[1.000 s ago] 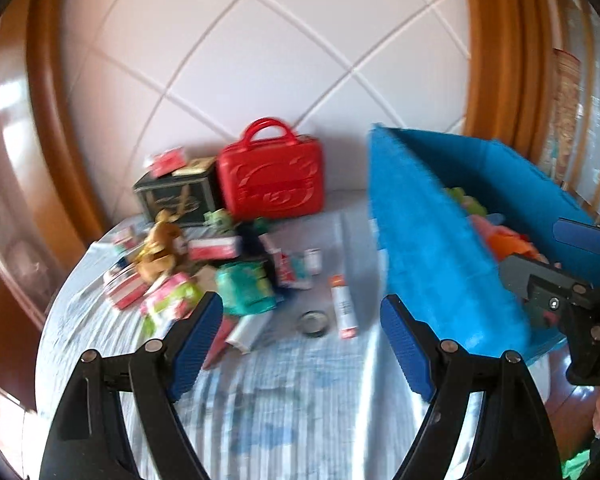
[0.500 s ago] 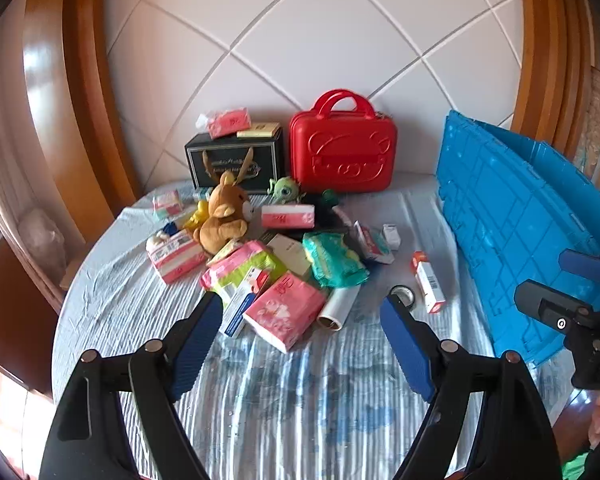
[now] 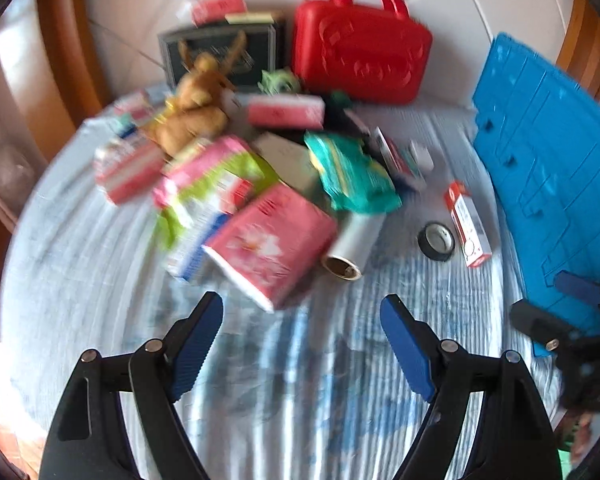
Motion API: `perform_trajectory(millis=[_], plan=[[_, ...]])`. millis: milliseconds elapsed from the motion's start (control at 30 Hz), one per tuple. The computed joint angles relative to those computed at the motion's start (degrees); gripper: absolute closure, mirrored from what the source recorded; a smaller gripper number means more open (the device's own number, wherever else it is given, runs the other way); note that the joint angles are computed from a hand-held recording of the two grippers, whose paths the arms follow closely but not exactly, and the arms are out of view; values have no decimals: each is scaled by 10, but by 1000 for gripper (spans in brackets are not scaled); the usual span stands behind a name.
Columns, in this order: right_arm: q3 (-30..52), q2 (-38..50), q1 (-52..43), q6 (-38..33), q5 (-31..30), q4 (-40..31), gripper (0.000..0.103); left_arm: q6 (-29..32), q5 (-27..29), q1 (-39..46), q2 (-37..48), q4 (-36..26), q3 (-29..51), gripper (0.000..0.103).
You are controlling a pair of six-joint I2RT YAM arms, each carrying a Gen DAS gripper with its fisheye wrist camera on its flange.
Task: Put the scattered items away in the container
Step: 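Move both open tools back from the crate to the table pile, then grasp the white paper roll with the left tool while the right grasps a white medicine box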
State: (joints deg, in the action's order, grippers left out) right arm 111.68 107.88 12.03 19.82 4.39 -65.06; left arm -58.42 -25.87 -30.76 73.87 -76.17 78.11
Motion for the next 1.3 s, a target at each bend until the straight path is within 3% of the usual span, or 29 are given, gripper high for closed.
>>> perform_trajectory(millis=[133,300,367,400,667,867,967,1133,1267,1300], plan=[[-67,19,-25,-2,18,72,0,61,13,21,51,83,-31,22],[-96,35,-64,11,32,136,0,131,35,53,120,161,-12,22],[-82,52,-71,5,53,137,4,153,46,64,143,180,0,22],[-72,63,-74,4,64,136,12,167,51,71,158,191,8,22],[-4,139,-99,-3,87,132,23,213,100,120,232,224,40,27],[41,190,-121,-11,72,129,44,239,114,138,271,232,59,28],[60,217,-130,-10,50,127,53,239,135,153,292,237,59,37],[32,209,-144,0,22,167,54,237,93,136,311,241,69,37],[43,228,-156,16,35,153,51,226,75,129,314,246,68,28],[17,223,-154,6,41,184,50,224,70,127,314,249,66,25]])
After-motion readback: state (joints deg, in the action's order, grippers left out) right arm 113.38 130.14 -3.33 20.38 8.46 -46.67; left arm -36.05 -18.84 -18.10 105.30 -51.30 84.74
